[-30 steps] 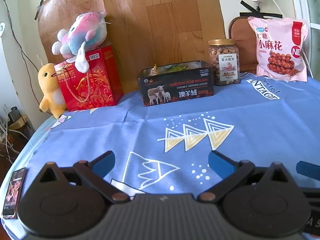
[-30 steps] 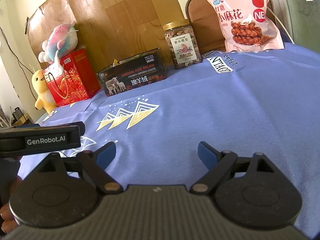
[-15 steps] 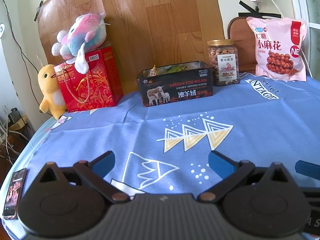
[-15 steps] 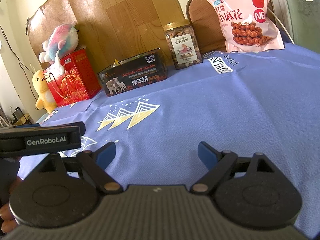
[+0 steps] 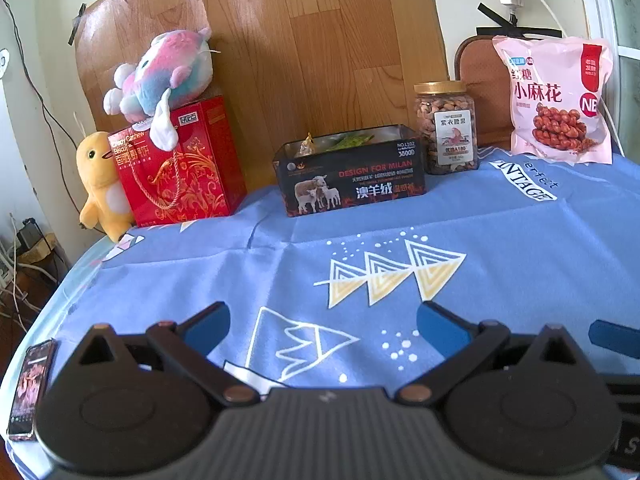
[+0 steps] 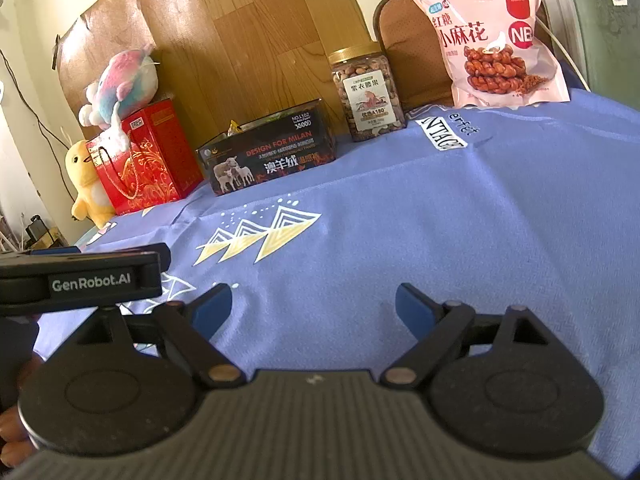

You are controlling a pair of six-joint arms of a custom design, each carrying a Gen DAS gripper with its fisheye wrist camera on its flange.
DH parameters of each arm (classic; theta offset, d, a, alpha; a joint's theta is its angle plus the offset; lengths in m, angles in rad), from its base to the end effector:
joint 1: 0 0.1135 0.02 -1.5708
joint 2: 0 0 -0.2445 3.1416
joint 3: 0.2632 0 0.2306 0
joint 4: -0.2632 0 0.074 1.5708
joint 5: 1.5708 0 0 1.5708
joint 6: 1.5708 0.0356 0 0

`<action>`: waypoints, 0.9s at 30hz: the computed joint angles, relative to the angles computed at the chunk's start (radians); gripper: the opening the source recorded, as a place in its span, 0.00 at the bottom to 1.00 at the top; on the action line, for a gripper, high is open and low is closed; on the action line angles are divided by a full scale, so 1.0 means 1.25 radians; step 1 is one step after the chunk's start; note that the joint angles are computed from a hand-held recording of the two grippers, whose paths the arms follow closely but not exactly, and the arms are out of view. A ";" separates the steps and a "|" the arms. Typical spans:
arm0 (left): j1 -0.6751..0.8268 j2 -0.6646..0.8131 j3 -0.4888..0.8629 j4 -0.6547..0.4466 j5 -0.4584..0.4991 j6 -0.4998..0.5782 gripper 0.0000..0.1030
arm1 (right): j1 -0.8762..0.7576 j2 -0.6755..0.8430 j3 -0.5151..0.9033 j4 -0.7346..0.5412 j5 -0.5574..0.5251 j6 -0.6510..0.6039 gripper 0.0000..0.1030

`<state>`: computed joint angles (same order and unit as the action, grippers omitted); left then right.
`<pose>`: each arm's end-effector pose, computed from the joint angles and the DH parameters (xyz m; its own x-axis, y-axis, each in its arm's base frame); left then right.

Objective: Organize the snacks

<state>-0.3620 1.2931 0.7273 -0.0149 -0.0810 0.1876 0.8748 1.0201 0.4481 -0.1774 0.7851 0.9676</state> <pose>0.2485 -0.0910 0.2199 -0.4500 0.3692 -0.8131 0.3803 0.9031 0.1995 0.1375 0.1253 0.1842 -0.4215 0.4040 -0.8119 0.2400 0.9131 0.3297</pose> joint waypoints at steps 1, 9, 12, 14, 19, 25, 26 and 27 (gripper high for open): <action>0.000 -0.001 0.003 -0.004 0.000 -0.001 1.00 | 0.000 -0.001 -0.001 0.001 0.000 -0.001 0.88; 0.013 0.002 0.013 -0.012 0.012 0.000 1.00 | 0.001 -0.001 -0.004 0.010 0.003 -0.007 0.88; 0.015 0.002 0.012 -0.011 0.014 0.000 1.00 | 0.000 -0.001 -0.004 0.012 0.003 -0.009 0.88; 0.014 0.002 0.011 -0.010 0.013 0.000 1.00 | 0.001 -0.001 -0.004 0.015 0.004 -0.011 0.88; 0.014 0.002 0.010 -0.010 0.014 0.001 1.00 | 0.000 -0.001 -0.005 0.016 0.003 -0.011 0.88; 0.011 -0.004 0.008 -0.010 0.010 0.001 1.00 | 0.000 -0.003 -0.006 0.017 0.003 -0.012 0.88; 0.012 -0.004 0.009 -0.009 0.010 0.002 1.00 | 0.000 -0.002 -0.006 0.017 0.004 -0.012 0.88; 0.011 -0.005 0.007 -0.008 0.008 0.002 1.00 | 0.001 -0.002 -0.006 0.018 0.004 -0.011 0.88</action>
<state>-0.3479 1.2865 0.7363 -0.0244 -0.0708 0.1896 0.8757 1.0180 0.4404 -0.1549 0.7905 0.9539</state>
